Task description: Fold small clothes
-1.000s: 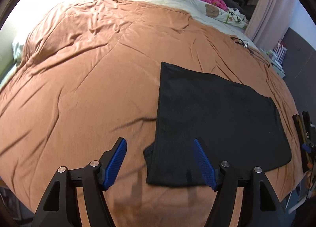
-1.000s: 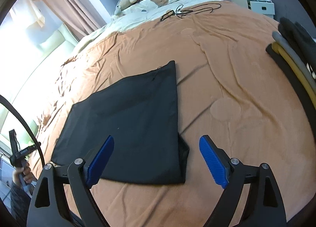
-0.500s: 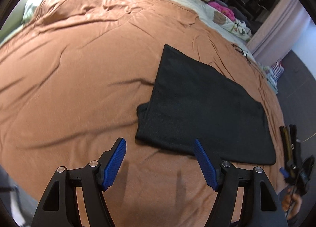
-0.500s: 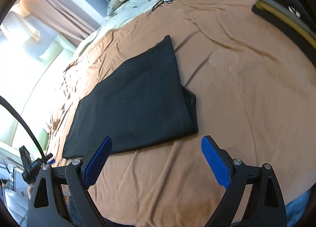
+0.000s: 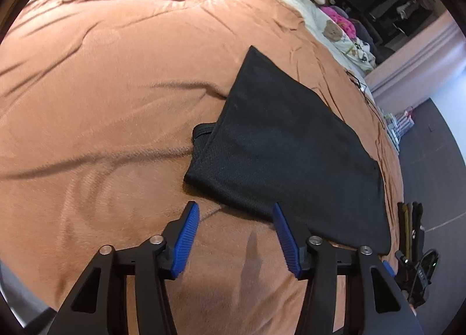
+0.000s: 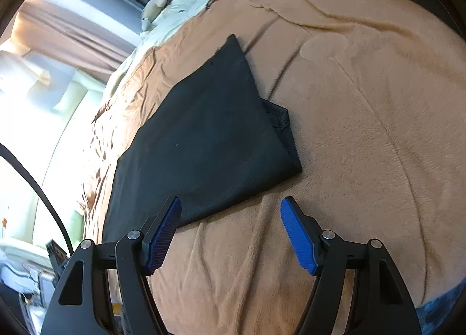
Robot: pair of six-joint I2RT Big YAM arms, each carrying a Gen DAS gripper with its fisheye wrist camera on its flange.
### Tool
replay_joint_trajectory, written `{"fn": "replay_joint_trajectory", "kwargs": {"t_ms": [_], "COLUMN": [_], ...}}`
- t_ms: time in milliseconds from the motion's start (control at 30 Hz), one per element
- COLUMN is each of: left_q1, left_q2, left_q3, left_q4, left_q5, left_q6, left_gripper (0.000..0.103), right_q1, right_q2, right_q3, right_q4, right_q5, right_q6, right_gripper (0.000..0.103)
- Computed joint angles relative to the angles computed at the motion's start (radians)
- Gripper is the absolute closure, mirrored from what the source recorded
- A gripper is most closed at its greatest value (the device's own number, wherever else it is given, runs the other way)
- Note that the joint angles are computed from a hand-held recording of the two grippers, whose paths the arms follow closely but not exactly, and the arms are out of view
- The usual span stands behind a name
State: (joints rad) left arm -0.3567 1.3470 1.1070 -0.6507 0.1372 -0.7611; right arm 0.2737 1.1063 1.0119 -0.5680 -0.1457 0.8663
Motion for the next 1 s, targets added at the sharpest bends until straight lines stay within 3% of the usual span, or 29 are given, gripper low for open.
{"fn": "replay_joint_trajectory", "kwargs": {"t_ms": [200,367,567,700,767,800,1000], "left_q1": [0.023,0.034,0.031,0.024,0.031,0.036,0.031], "left_q2": [0.025,0.014,-0.025,-0.024,-0.013,-0.014,-0.050], "left_q3": [-0.033,-0.084,-0.148,-0.143,-0.130,-0.124,-0.101], "left_q4": [0.085,0.202,0.287,0.281,0.256,0.242,0.212], "left_q5": [0.033,0.022,0.004,-0.025,-0.030,-0.026,-0.065], "left_q6": [-0.098,-0.202,-0.361,-0.357,-0.362,-0.356,-0.286], "left_gripper": [0.057,0.058,0.066,0.069,0.092,0.095,0.101], "right_q1": [-0.015,-0.011,-0.008,0.007,0.010,0.011,0.013], "right_q2": [0.006,0.000,-0.009,-0.007,-0.005,-0.009,-0.055], "right_q3": [-0.040,-0.081,-0.119,-0.126,-0.125,-0.130,-0.141], "right_q4": [0.083,0.155,0.214,0.219,0.225,0.231,0.220], "right_q5": [0.005,0.039,0.076,0.100,0.095,0.089,0.086], "right_q6": [0.070,0.136,0.198,0.220,0.228,0.232,0.206], "right_gripper": [0.037,0.050,0.069,0.080,0.092,0.094,0.099]}}
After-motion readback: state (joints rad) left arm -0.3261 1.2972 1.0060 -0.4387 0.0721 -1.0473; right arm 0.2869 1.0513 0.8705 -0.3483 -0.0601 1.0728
